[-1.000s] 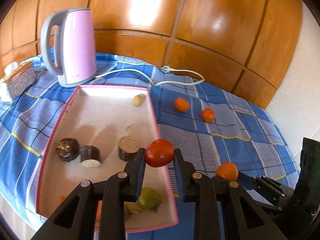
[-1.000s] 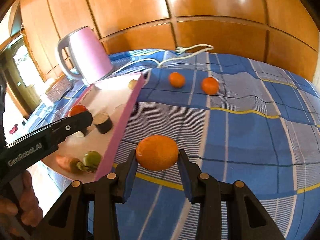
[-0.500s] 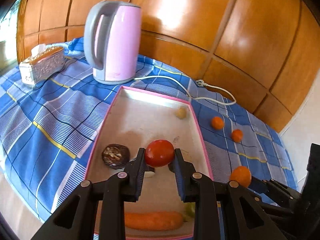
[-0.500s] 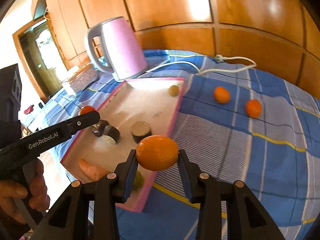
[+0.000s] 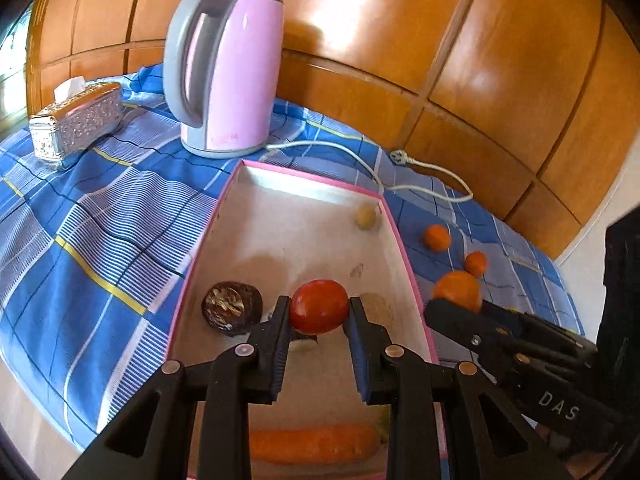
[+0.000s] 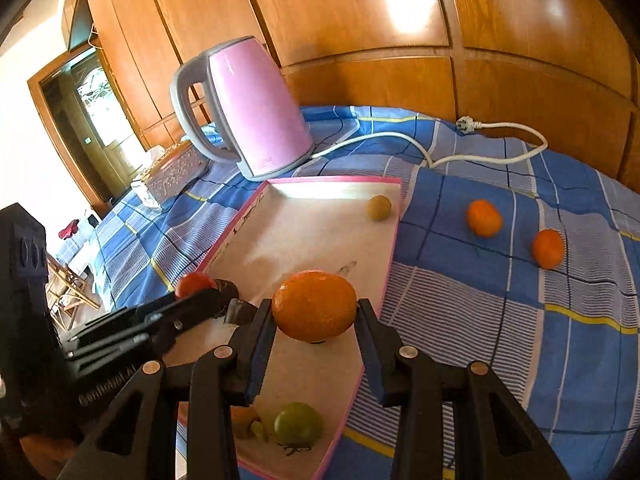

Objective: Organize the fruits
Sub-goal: 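Lower the tomato and orange into the tray and open both tools, then withdraw both open tools up out of the tray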

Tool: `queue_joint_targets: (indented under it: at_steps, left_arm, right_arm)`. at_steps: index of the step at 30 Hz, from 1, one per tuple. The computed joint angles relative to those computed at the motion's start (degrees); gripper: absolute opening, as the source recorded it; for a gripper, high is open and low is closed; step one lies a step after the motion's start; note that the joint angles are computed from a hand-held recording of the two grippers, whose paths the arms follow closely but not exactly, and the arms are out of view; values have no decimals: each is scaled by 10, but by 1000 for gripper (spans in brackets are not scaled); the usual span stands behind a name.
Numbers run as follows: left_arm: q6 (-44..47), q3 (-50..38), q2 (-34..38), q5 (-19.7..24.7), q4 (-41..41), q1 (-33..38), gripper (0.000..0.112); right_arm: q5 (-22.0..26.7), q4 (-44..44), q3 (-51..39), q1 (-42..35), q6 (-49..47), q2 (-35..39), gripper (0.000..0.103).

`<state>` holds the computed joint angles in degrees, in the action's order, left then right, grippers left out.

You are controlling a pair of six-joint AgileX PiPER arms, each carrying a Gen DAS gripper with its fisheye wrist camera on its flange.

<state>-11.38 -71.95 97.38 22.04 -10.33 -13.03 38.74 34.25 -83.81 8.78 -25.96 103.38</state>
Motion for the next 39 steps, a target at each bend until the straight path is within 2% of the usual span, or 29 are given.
queue_joint_targets:
  at_steps: [15,19,29,39]
  left_arm:
    - [1,14,2,-8,-8,2,28]
    - [-2,22,0,-8,-14,8,28]
    - [-68,29,-1,-7,49,0,31]
    - [-205,29,-15,7,177,-13,33]
  right_arm:
    - [42,-27,-111,14,54,77,42]
    - [64,8,-131,13,44,94,43]
    - [50,15,-105,19,52,84,43]
    - [7,-10,-34,19,74,28,43]
